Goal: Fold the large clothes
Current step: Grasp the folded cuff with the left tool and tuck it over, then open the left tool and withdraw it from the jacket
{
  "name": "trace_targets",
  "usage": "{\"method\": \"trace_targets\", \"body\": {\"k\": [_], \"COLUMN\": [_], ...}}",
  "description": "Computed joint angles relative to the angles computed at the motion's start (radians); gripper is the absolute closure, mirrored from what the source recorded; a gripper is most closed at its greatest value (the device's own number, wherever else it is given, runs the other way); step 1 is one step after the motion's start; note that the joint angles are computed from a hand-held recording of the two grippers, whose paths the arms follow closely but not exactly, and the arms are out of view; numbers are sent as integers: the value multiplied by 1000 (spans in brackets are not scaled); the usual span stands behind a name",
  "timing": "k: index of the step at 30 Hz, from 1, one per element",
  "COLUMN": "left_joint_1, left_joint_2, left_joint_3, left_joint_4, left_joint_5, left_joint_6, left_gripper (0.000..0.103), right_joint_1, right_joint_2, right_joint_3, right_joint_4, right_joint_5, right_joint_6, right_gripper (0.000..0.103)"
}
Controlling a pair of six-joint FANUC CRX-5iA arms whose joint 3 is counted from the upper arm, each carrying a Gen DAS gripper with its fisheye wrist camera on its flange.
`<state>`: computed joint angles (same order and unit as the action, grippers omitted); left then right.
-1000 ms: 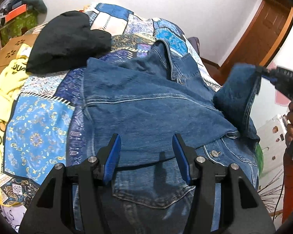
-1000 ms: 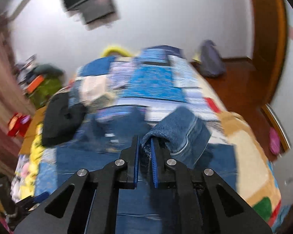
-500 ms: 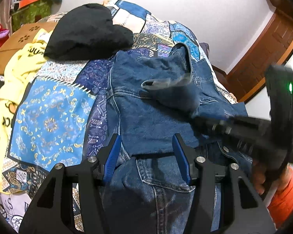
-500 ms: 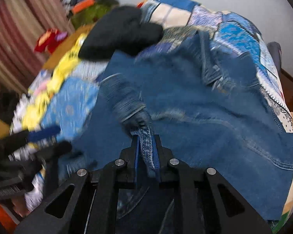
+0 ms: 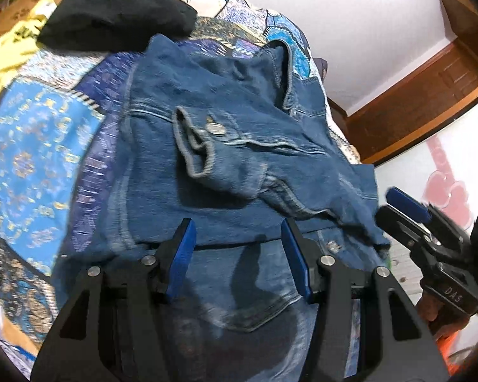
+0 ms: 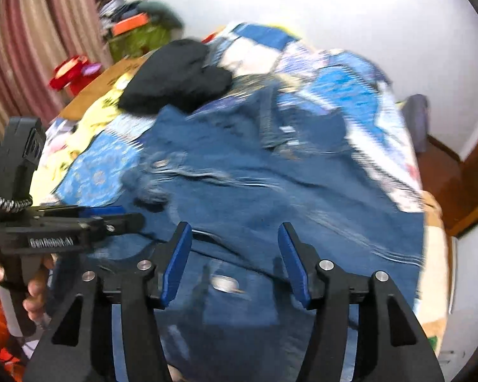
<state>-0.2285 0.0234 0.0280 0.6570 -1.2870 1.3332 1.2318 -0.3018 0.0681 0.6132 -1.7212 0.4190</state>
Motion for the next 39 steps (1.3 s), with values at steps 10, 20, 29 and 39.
{"method": "trace_targets", "body": {"k": [10, 20, 29, 39], "left_joint_1": [-44, -174, -198, -147], "left_joint_2": [110, 145, 64, 45], "left_joint_3": [71, 270, 277, 288], "left_joint_4": [78, -323, -369, -306], "left_joint_5": [12, 93, 278, 265], "left_joint_6": [143, 247, 164, 32], "left_gripper": [49, 55, 82, 82], "right_joint_1": [56, 132, 148, 76], "right_joint_2": [-128, -228, -245, -243], "right_joint_3": [-117, -190, -193, -202], "right_joint_4": [48, 36, 65, 19], "right_joint_5": [-202, -269, -327, -299], "right_joint_6": [-219, -435, -457, -436], "right_gripper": [50, 50, 50, 50]}}
